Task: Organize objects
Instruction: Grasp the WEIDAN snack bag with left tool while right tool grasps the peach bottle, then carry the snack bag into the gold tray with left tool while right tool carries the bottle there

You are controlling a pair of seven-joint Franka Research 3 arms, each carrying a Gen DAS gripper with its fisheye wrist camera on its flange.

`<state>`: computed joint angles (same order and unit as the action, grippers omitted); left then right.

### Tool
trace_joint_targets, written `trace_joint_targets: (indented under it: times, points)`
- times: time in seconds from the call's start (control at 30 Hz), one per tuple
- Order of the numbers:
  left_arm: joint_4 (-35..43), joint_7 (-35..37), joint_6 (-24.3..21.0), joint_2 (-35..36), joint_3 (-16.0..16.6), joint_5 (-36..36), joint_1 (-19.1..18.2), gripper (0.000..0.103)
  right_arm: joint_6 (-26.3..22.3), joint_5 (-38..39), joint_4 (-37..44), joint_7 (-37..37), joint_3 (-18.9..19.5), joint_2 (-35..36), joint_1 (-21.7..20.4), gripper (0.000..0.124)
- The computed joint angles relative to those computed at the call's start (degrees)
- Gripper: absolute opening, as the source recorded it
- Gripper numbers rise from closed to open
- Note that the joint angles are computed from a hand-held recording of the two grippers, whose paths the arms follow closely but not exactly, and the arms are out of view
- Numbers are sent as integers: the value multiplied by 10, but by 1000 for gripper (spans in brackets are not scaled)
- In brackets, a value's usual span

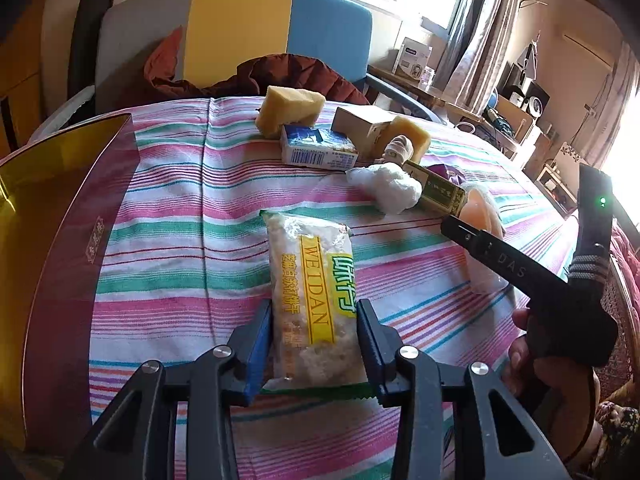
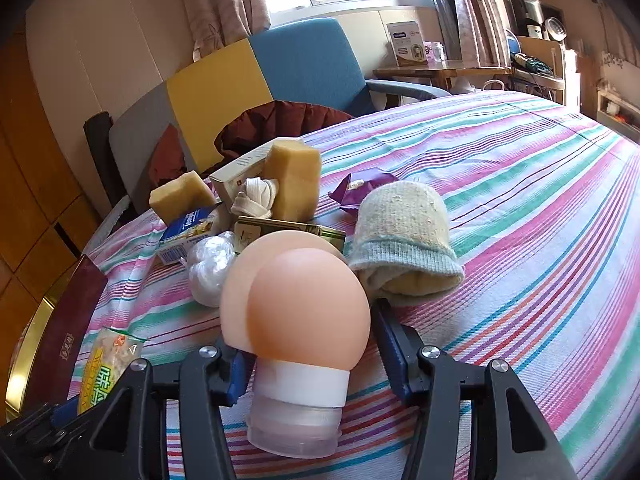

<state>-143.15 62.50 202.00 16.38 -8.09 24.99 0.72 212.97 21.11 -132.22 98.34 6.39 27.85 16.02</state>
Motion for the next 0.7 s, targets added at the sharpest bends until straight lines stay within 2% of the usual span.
trace_joint_targets:
  times: [0.27, 0.57, 0.7]
  points:
    - [-38, -39, 37, -36, -9, 61, 43, 40, -10, 36, 6, -32, -15, -1, 26, 53]
    - [-78, -88, 70, -92, 33, 102, 80, 40, -22, 72, 11, -67, -25, -3, 44, 53]
    - [-83, -98, 69, -100, 56, 102, 102, 40, -40, 114, 21, -105, -44, -4, 72, 53]
